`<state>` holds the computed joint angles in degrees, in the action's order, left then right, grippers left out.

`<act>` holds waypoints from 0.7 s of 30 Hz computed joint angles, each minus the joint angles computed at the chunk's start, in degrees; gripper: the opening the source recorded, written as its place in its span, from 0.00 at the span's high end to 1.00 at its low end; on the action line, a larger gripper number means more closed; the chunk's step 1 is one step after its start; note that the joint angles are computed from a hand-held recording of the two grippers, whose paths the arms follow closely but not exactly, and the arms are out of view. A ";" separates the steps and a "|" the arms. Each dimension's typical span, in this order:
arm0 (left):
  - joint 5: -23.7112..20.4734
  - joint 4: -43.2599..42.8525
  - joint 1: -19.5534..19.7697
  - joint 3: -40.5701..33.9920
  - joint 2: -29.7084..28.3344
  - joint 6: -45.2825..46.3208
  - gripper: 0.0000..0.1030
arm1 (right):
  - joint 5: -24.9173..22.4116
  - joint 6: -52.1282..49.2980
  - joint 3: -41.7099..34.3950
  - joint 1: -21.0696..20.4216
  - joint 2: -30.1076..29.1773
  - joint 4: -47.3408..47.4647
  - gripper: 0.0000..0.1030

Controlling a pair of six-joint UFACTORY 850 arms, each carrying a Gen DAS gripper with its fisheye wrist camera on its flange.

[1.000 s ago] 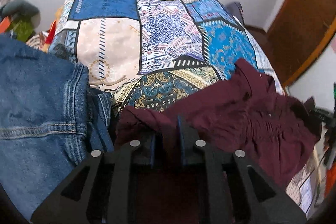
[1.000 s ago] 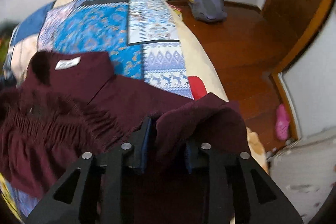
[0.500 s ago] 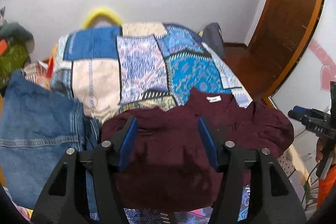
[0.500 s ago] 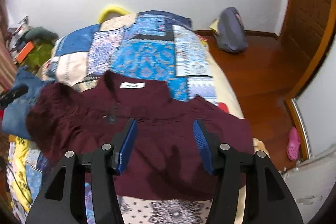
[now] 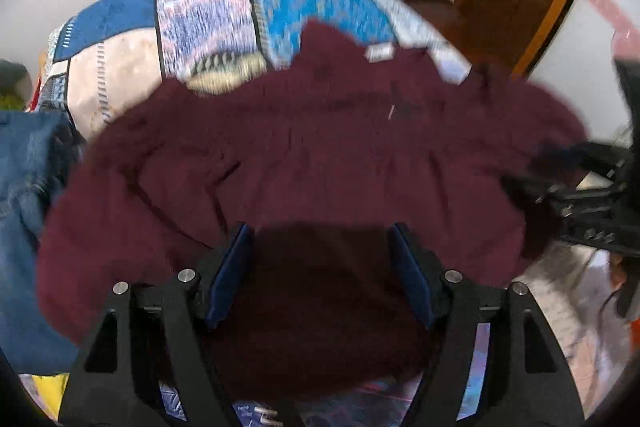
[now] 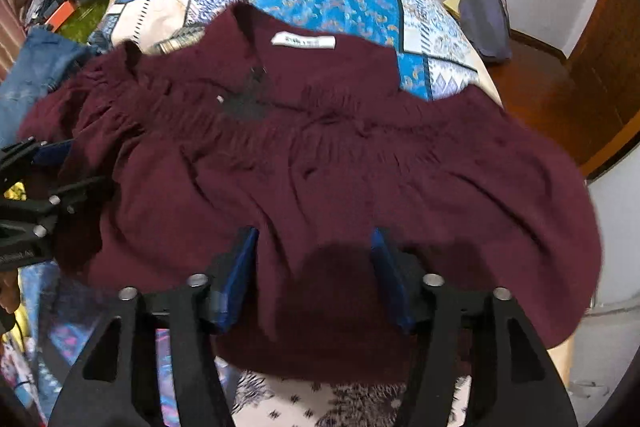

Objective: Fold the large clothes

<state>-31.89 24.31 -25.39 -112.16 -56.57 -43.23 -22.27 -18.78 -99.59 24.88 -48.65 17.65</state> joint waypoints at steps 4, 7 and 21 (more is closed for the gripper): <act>1.09 13.63 -2.14 2.05 -0.52 -9.78 0.14 | 7.26 -3.09 5.41 0.23 2.33 2.60 0.33; -0.82 15.19 -2.74 1.01 -1.22 -11.25 0.13 | 7.36 -2.50 6.23 0.17 2.90 2.46 0.32; 7.11 24.18 -3.92 22.00 13.25 -27.92 0.13 | 9.14 -2.21 14.01 -0.35 7.70 0.96 0.32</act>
<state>-24.78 48.49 -29.31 -90.16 -43.32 -71.16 -13.12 -20.99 -85.58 24.53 -40.95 18.61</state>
